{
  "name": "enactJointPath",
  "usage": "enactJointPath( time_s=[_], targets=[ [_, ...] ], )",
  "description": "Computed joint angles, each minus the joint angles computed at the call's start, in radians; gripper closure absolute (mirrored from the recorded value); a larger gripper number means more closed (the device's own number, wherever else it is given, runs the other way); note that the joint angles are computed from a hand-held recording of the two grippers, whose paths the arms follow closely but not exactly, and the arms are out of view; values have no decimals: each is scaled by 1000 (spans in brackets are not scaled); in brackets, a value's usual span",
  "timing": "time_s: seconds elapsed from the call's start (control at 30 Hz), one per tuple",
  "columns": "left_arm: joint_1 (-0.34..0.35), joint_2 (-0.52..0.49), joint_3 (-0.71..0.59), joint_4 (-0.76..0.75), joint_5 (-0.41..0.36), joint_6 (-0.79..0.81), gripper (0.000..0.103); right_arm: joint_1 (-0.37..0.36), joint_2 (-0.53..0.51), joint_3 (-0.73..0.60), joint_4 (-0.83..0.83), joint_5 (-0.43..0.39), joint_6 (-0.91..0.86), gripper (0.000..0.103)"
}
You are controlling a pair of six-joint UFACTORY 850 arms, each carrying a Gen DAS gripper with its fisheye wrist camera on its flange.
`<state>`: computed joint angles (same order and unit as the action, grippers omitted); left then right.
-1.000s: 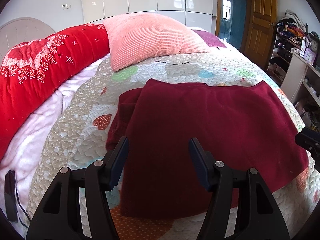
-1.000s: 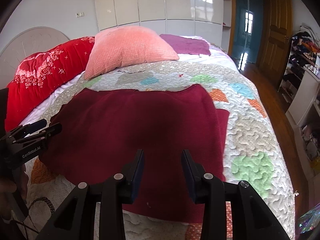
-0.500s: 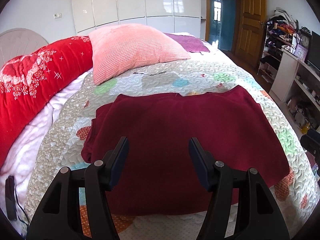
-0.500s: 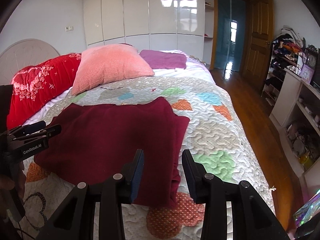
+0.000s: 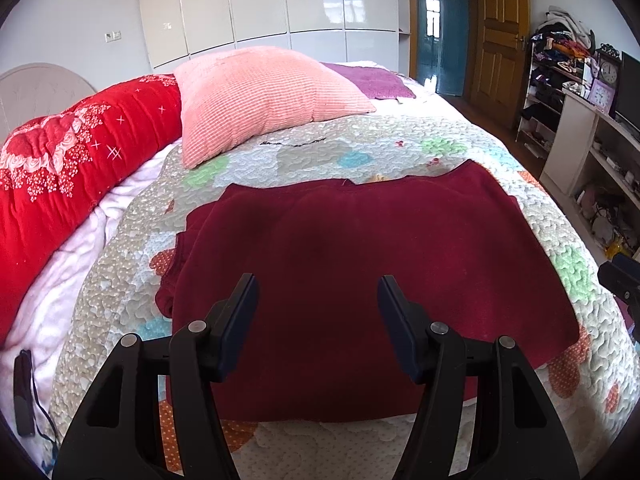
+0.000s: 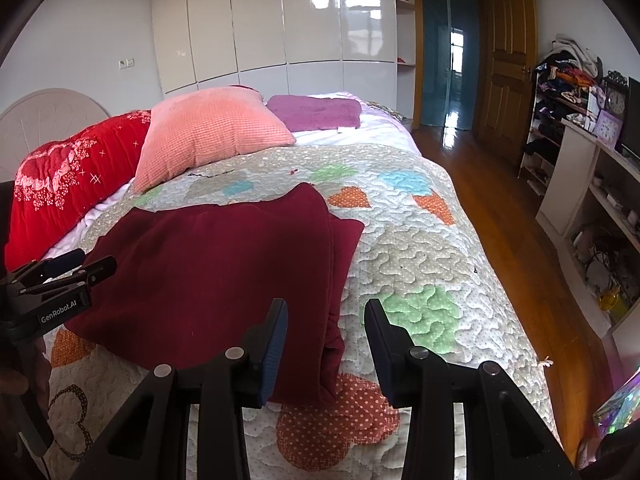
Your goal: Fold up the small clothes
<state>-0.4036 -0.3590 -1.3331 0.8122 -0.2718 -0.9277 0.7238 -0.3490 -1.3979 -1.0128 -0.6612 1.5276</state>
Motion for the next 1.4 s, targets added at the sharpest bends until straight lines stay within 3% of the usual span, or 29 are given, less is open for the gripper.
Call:
enactJointPath(
  time_s=[0.17,0.7,0.87,1.2,1.4],
  targets=[
    [29,-5,9,-60,18,33,42,-6,-40,-50,24,-10,-36,65],
    [37,-2,24,113,8,-126,41,-15,-45,-51,2,12,5,65],
    [55,-13,20,47,15,-72,41,-20,-71,-80,23,24,-25,65],
    [100,-59,-3,-18,13,-8,41,-58,-224,-257,224,92,-264,65],
    [120,-74,-9,-27,19,1,41,-79,-321,-369,333,68,-393,65]
  ],
)
